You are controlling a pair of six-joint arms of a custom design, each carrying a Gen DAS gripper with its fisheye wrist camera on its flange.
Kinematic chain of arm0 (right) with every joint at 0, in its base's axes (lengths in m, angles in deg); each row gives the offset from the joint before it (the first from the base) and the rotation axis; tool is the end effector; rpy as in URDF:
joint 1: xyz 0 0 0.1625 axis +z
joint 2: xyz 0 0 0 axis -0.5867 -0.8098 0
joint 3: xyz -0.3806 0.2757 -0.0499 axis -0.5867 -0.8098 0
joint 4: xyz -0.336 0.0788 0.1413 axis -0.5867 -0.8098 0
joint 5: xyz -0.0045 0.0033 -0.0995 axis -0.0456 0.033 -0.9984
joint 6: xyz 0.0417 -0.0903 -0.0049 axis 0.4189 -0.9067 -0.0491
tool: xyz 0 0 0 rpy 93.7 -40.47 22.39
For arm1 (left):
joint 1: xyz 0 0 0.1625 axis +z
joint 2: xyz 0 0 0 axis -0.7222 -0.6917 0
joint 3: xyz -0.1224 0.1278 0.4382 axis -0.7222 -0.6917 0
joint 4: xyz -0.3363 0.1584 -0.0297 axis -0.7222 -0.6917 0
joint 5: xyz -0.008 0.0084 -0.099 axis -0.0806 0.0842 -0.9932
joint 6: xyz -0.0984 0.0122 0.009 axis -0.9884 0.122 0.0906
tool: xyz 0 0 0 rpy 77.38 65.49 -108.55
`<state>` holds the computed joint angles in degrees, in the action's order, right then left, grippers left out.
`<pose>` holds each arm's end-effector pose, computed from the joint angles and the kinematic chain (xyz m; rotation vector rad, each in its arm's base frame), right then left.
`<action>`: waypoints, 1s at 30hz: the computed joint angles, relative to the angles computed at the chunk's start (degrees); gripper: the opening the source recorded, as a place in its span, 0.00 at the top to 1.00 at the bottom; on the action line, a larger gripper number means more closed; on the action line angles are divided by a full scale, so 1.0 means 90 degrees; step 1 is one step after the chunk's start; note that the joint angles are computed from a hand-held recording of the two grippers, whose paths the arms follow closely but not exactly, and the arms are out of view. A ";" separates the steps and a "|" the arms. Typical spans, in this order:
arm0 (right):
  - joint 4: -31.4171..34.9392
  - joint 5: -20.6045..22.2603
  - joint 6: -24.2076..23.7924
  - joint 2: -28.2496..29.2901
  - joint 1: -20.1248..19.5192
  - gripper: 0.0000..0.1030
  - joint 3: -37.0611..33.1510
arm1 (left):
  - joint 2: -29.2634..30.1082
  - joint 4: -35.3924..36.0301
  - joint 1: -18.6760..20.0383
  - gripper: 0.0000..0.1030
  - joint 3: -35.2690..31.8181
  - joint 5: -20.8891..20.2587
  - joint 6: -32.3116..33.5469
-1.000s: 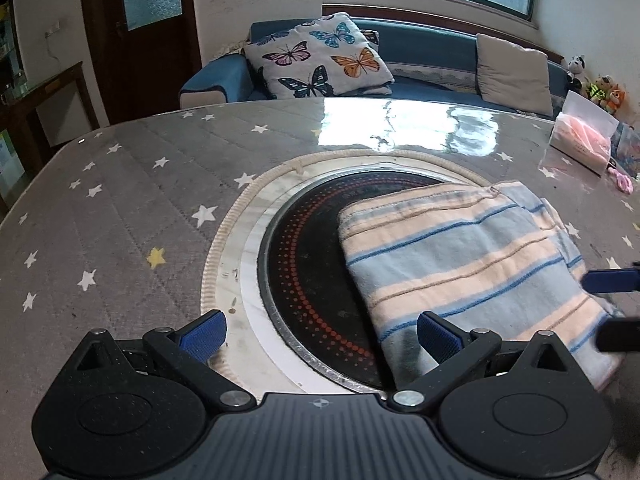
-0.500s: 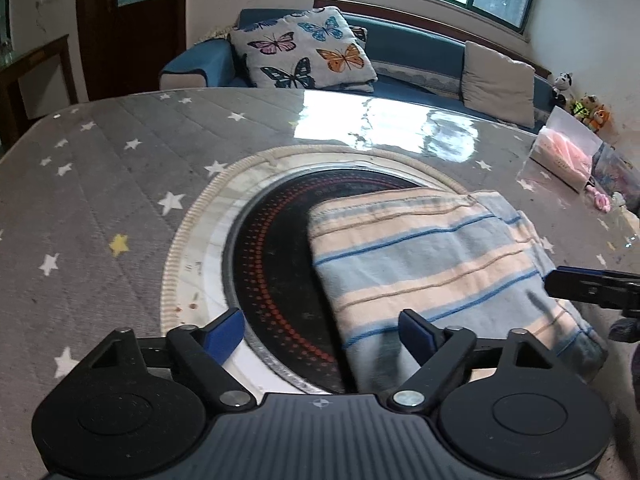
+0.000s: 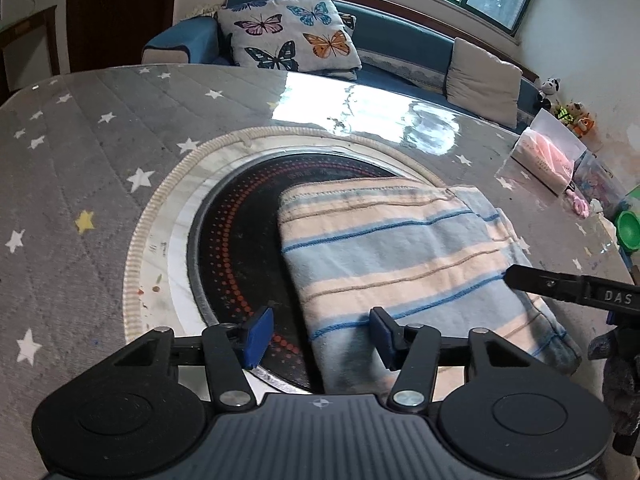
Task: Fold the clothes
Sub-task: 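Pinch the bundle edge with both grippers and lift it off the cooktop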
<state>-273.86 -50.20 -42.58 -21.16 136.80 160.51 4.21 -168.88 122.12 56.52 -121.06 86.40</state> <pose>0.1795 -0.4163 -0.0178 0.0456 -2.6217 1.1954 0.0446 -0.5084 0.2263 0.7986 2.5882 -0.5501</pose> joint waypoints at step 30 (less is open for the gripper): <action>0.1495 0.0263 0.0692 -0.0013 0.0689 0.89 -0.1041 | -0.1146 0.0266 0.0452 0.93 -0.0025 -0.0464 0.0001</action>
<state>-260.40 -47.83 -36.35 -21.28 143.00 151.14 -6.10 -166.49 126.19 56.30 -125.24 86.41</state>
